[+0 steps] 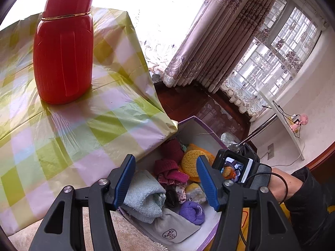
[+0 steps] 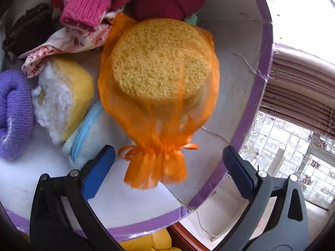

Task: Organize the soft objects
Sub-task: 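Move both open tools back over the remaining soft items on the bed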

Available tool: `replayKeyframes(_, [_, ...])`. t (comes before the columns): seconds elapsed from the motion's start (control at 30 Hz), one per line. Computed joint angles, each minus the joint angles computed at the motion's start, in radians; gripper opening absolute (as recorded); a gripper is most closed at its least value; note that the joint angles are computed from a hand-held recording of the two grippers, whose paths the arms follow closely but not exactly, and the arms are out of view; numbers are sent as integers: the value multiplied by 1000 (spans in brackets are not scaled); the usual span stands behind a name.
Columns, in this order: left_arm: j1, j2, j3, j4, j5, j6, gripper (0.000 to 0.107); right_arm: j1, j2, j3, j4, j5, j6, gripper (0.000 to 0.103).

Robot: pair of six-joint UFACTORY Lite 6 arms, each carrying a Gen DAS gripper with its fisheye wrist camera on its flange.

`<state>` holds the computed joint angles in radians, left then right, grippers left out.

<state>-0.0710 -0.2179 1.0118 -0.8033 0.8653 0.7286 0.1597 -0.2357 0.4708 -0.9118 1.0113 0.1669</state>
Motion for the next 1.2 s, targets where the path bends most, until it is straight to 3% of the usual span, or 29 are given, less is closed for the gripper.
replayKeyframes(0.2, [137,-23,-3,-32,48,76,62,26,-379,61,302,195,-203,102])
replayKeyframes(0.27, [207,-22,-2,-44,72,107,61,80,-395,141,410,247,-205,102])
replayKeyframes(0.4, [382,9,22,-75,117,183,61,288,-397,233,570,245,-60,102])
replayKeyframes(0.57, [632,90,91,-105,160,270,61,529,-170,428,594,103,166,102])
replayKeyframes(0.63, [727,156,143,-114,174,293,62,546,-57,486,573,-6,213,102])
replayKeyframes(0.8, [914,335,316,-115,179,311,61,636,189,705,578,-124,284,102])
replayKeyframes(1.03, [1045,648,691,-85,190,216,62,679,591,1229,616,-115,270,102])
replayKeyframes(1.2, [1070,959,1177,-50,259,53,62,664,937,1740,652,-57,228,102])
